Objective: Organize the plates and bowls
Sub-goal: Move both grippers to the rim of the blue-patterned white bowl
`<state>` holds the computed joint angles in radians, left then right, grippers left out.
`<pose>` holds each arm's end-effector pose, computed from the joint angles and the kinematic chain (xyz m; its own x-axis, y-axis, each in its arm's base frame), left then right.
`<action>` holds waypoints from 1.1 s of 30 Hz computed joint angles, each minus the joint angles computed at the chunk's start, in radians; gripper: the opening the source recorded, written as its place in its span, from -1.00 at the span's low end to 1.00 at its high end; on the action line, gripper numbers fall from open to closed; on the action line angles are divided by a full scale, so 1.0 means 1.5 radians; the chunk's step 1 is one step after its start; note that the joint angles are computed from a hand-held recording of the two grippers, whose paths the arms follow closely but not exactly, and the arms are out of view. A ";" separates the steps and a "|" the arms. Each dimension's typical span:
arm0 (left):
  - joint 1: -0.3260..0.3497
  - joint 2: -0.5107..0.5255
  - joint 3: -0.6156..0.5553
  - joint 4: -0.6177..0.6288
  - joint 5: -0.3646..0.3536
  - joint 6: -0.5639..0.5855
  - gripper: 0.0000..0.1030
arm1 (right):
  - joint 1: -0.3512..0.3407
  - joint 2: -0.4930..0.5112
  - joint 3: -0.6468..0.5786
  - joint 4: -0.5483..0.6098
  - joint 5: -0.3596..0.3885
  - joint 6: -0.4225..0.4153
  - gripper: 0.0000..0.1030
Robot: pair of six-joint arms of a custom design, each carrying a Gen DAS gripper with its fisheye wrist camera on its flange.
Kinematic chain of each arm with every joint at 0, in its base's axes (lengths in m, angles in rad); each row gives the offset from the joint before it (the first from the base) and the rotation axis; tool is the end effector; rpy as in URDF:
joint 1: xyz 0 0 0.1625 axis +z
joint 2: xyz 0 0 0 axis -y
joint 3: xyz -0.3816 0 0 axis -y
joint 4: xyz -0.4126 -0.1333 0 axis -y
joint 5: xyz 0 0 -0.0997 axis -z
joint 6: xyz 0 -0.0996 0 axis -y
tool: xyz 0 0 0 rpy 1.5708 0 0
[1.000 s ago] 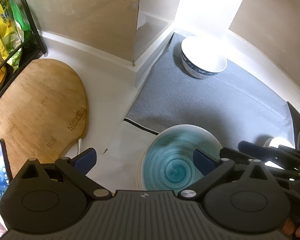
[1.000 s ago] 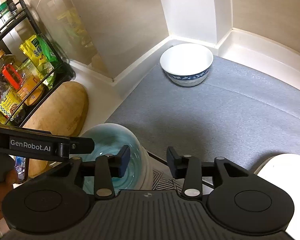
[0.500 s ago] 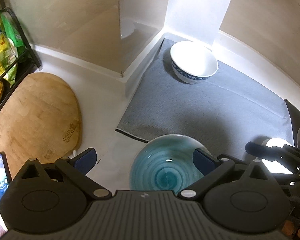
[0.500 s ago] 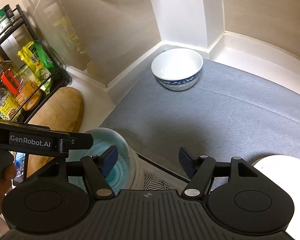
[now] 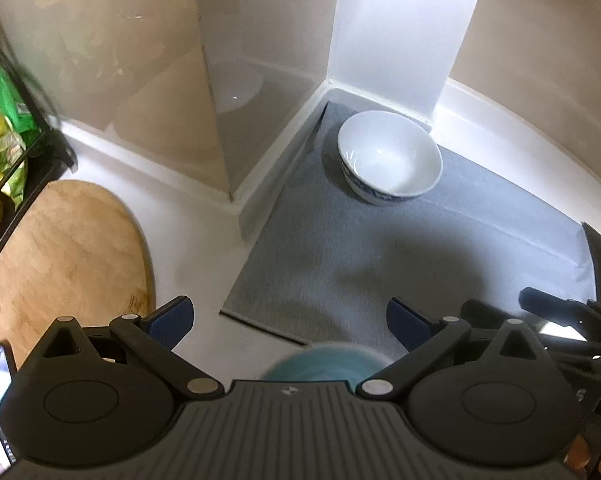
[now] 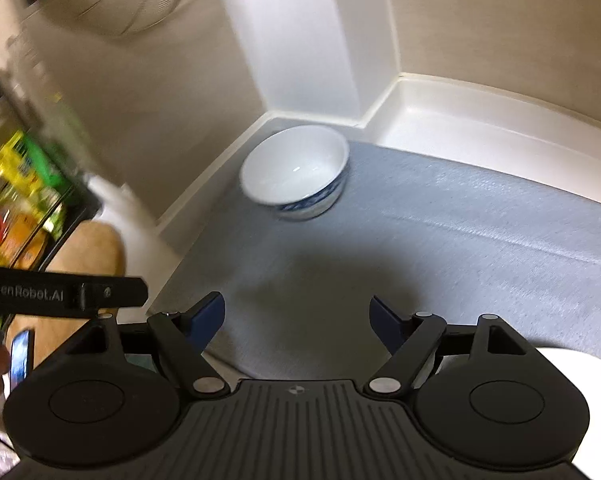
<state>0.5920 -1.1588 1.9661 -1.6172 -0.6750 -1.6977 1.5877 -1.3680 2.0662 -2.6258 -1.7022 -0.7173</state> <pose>-0.2701 -0.4360 0.1003 -0.6085 -0.5045 -0.6125 0.0212 0.7612 -0.6481 0.1290 -0.5187 0.2133 -0.7372 -0.5940 0.3221 -0.6640 0.7251 -0.1825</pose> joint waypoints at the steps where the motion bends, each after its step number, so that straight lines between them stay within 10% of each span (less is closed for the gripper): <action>1: 0.006 0.005 -0.006 0.000 0.003 0.001 0.99 | -0.002 0.006 -0.006 -0.003 0.002 0.005 0.58; 20: 0.113 0.081 -0.109 -0.044 0.075 -0.038 0.99 | 0.001 0.170 -0.126 -0.151 0.001 0.096 0.59; 33: 0.177 0.127 -0.165 -0.089 0.063 -0.022 0.99 | 0.011 0.264 -0.210 -0.120 -0.037 0.127 0.59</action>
<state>0.8582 -0.9678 1.7189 -1.7502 -0.5802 -1.7309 1.6037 -0.9713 1.7508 -2.8051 -1.7582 -0.5263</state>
